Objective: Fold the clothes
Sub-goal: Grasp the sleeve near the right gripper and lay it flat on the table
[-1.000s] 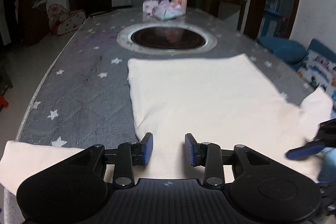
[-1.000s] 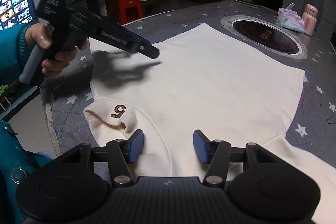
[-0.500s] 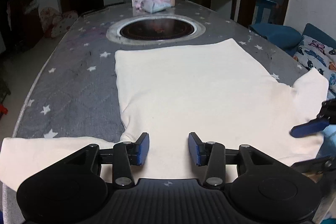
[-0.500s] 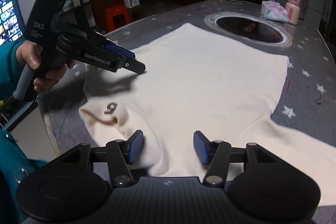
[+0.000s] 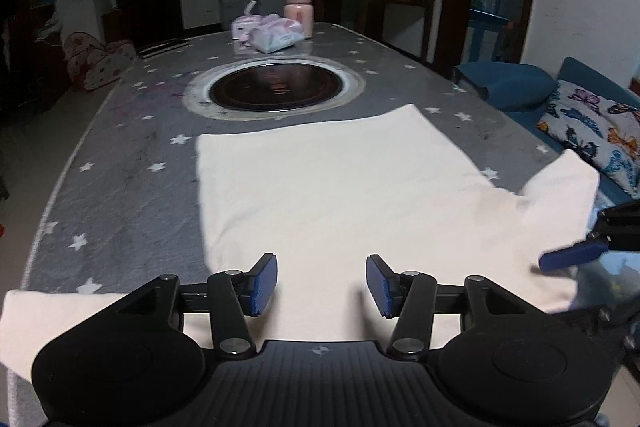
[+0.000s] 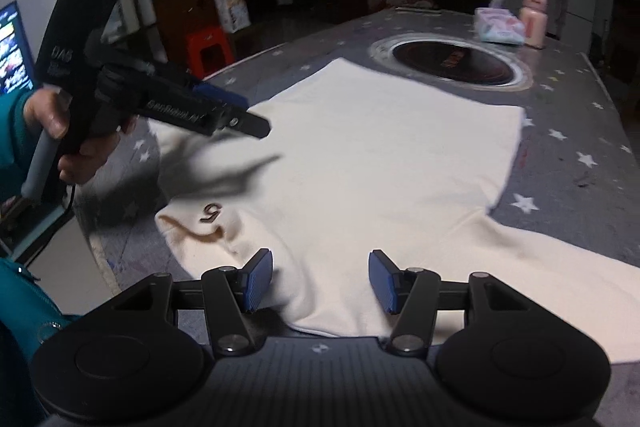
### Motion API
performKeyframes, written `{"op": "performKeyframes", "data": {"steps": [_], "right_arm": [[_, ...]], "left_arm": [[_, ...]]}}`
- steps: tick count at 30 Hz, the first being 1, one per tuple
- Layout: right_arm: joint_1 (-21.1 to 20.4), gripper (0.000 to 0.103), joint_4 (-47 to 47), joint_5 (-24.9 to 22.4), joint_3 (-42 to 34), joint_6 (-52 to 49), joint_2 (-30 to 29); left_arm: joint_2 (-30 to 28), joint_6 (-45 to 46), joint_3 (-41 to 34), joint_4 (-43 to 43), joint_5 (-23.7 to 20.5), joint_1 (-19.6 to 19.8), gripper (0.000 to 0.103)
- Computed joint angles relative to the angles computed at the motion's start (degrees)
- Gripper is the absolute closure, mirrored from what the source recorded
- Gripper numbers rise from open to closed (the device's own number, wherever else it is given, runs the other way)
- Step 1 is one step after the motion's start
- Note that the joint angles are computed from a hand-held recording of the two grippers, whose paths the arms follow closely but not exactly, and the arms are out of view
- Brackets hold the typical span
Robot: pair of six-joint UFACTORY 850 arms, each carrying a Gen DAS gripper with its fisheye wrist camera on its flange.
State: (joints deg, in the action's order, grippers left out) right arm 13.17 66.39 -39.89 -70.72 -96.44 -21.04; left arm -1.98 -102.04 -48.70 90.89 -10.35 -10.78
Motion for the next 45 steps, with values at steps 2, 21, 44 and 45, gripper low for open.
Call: {"op": "performKeyframes", "data": {"steps": [2, 21, 44, 45], "right_arm": [[-0.7, 0.049, 0.8, 1.0, -0.2, 0.7, 0.0], [-7.1, 0.051, 6.0, 13.6, -1.4, 6.5, -2.6], [-7.4, 0.052, 6.8, 25.9, -10.0, 12.3, -9.5], [-7.7, 0.052, 7.3, 26.4, -9.8, 12.4, -9.4]], "left_arm": [[-0.7, 1.3, -0.7, -0.9, 0.8, -0.4, 0.049], [-4.9, 23.4, -3.0, -20.0, 2.2, -3.4, 0.049], [-5.8, 27.0, -5.3, -24.1, 1.0, -3.9, 0.046], [-5.9, 27.3, -5.4, -24.4, 0.9, -3.9, 0.046]]}}
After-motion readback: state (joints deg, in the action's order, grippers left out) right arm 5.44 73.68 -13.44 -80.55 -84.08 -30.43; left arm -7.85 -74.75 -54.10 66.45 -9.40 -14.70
